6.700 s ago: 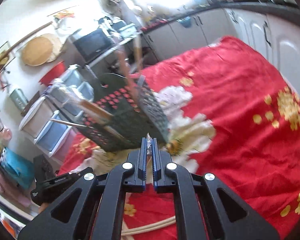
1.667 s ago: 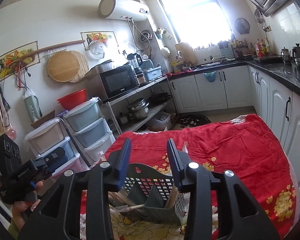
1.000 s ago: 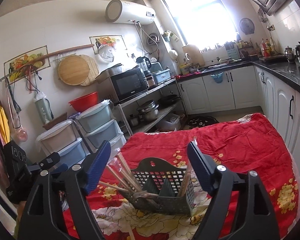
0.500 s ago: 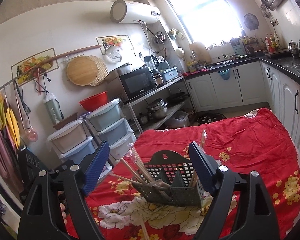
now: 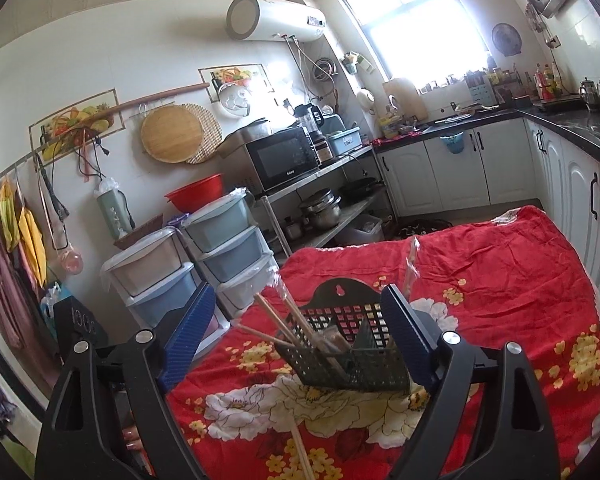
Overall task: Organize utensils
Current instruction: 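Move both open grippers down to the remaining wrapped chopsticks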
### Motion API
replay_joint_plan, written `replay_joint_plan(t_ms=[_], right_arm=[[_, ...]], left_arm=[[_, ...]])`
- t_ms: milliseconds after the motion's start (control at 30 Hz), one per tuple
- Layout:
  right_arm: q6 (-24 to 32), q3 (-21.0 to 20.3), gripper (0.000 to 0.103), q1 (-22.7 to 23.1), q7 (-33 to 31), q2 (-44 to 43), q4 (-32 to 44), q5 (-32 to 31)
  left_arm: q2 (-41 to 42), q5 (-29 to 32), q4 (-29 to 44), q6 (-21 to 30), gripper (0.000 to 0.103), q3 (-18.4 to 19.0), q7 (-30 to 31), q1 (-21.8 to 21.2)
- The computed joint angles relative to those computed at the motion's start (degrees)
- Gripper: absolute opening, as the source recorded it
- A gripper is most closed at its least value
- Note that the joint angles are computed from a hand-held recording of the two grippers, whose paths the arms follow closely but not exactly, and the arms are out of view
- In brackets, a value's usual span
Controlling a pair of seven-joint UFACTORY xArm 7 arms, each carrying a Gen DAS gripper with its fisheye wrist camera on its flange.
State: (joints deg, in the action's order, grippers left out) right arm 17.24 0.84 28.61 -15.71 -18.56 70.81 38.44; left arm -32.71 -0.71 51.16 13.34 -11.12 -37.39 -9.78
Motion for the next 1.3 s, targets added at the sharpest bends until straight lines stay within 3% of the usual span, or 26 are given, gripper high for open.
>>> replay_joint_plan(t_ms=[500,733,1300], right_arm=[[4.38,2.31,0.083,-3.47,10.61,-4.04,-8.41,-7.86],[4.67,4.90,0.083,-6.20,16.67,-5.78,-13.00,-15.11],[9.65,5.92,0.083,-7.50,25.36,-6.48,-18.40,-22.60]], left_arm=[[0.25,-1.29,-2.62,2.48,0.092,0.49,0.05,-1.76],[1.00,-1.27,-3.29,3.80,0.092,0.23,-0.05,-2.44],[4.36,-0.85,-3.42,6.56,0.092,-0.20,0.72,-4.52]])
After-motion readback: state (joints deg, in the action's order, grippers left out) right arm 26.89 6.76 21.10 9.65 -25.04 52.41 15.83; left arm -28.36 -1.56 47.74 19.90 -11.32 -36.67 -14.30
